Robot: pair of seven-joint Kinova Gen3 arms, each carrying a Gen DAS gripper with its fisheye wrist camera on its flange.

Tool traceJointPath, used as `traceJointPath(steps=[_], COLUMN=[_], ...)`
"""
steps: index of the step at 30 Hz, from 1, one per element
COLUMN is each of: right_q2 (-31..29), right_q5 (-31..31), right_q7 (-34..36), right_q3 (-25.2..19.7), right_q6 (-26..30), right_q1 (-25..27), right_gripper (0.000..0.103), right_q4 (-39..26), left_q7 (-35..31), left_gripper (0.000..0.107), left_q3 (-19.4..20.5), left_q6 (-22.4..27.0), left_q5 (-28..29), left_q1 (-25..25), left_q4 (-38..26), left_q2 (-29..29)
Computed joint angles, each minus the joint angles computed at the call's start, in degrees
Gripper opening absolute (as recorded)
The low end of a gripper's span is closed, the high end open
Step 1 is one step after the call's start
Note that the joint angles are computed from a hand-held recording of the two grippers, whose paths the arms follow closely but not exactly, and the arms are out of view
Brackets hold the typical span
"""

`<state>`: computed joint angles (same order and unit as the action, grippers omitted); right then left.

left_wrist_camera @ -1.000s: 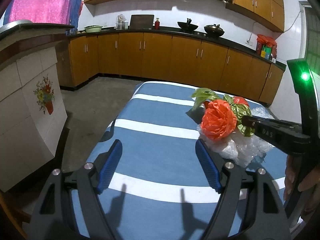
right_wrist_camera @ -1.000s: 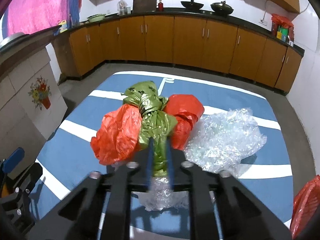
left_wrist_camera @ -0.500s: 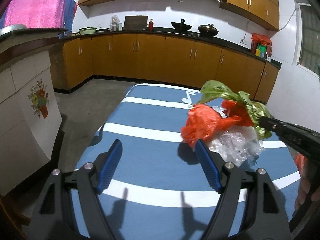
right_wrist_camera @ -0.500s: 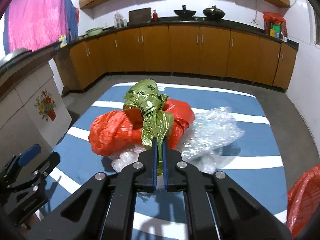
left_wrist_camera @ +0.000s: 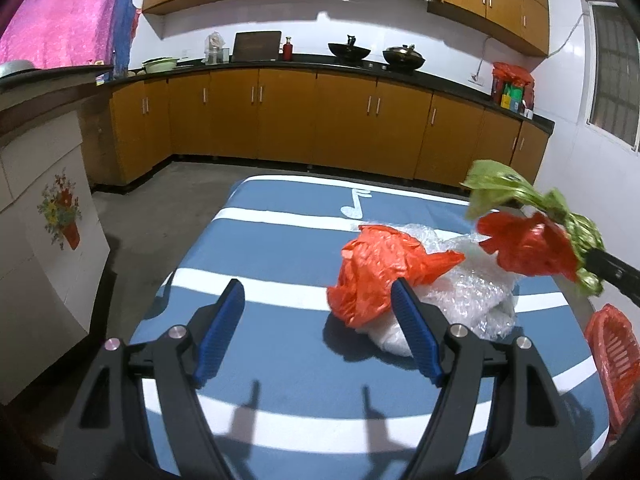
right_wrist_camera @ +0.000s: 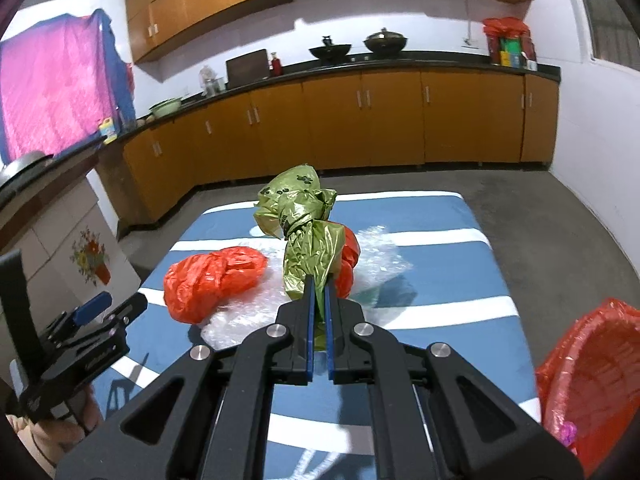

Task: Collect trash
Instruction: 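Grasp the red bag on the bubble wrap with the left tool while the right tool holds the green bag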

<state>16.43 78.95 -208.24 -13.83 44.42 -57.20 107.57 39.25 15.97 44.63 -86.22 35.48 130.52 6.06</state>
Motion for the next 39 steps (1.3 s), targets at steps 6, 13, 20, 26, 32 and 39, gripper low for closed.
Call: traceJointPath(steps=[6,13,20,26,32,39], right_q2=[0.2,-0.1,-0.4,-0.4,-0.7,-0.9], right_q5=[-2.5,-3.5,-6.1,-6.4,-6.3,-5.7], right_q7=[-0.4,-3.1,-3.2,-3.6,-4.6,-4.5], right_q3=[-0.1,0.2,0.1,0.3,0.3,-0.4], right_q6=[-0.5,-0.4,-0.9,-1.1,-1.1,1.4], right_q1=[0.8,0.4,1.4,1.3,1.5,1.0], right_gripper=[0.005,0.005,0.005,0.005,0.005,0.004], right_q4=[1.9,4.7,6.1,6.7,7.6,8.2], left_q7=[-1.9,-2.8,-2.7,-2.9,-2.6,-2.6], left_gripper=[0.074,0.074,0.074,0.074,0.074,0.074], left_q3=[-0.4,-1.0,-0.9,-1.0,-0.8,-0.9], left_q6=[-1.0,-1.4,-1.4,-2.0,-1.7,-1.4], left_q5=[-0.1,-0.2,-0.7,-1.1,-1.0,-1.2], left_q1=[0.0,0.4,0.7,0.5,0.8,0.9], left_q4=[-2.1,-2.4,-2.4,-2.5,-2.4,-2.8], left_q2=[1.7,2.3,2.4,2.4,2.4,2.7])
